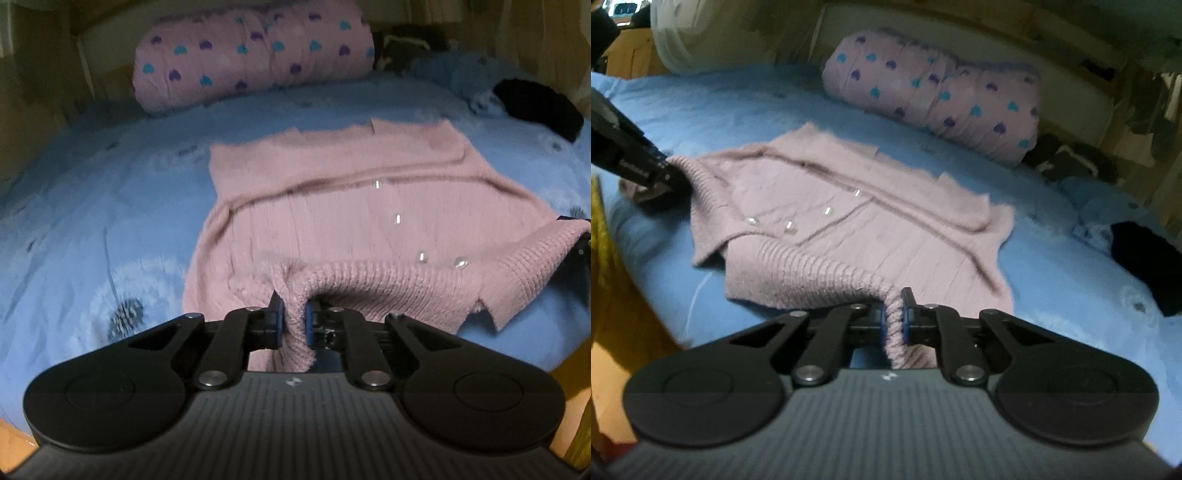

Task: Fold small clothes
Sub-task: 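Lift the hem with both grippers and fold it toward the collar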

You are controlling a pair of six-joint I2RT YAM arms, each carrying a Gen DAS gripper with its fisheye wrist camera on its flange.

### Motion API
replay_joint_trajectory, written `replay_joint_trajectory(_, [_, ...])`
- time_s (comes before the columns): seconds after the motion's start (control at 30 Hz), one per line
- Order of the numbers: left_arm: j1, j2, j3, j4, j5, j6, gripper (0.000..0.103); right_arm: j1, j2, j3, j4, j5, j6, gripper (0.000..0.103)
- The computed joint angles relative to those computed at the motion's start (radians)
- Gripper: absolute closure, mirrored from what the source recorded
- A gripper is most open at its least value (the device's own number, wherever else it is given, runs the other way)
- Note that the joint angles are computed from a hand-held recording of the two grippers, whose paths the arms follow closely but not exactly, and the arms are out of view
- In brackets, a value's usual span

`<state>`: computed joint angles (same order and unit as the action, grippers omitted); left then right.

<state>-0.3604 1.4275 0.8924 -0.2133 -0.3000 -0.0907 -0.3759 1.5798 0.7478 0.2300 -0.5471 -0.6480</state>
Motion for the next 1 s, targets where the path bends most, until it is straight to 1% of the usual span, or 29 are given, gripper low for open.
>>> replay_joint_trajectory(0.17, [-0.017, 0.013, 0.054, 0.034, -0.052, 0.016, 0.090, 0.018, 0.010, 0.018, 0.097, 0.018, 0.036, 0.093])
replay_joint_trajectory(0.33, [-0.004, 0.073, 0.150, 0.049, -0.066, 0.038, 0.090, 0.047, 0.045, 0.083, 0.147, 0.047, 0.075, 0.093])
replay_joint_trajectory(0.57, [0.027, 0.210, 0.371, 0.046, -0.069, 0.105, 0.090, 0.097, 0.146, 0.232, 0.214, 0.105, 0.102, 0.093])
replay_joint_trajectory(0.67, [0.044, 0.290, 0.500, 0.032, -0.067, 0.140, 0.091, 0.116, 0.199, 0.318, 0.227, 0.129, 0.098, 0.093])
replay_joint_trajectory(0.77, [0.065, 0.383, 0.654, -0.006, -0.049, 0.156, 0.091, 0.135, 0.262, 0.422, 0.221, 0.152, 0.098, 0.093])
replay_joint_trajectory(0.93, [0.102, 0.600, 0.979, -0.098, -0.022, 0.174, 0.091, 0.170, 0.380, 0.611, 0.197, 0.201, 0.089, 0.093])
replay_joint_trajectory(1.0, [0.117, 0.715, 1.151, -0.166, -0.007, 0.170, 0.091, 0.184, 0.445, 0.702, 0.180, 0.224, 0.082, 0.093])
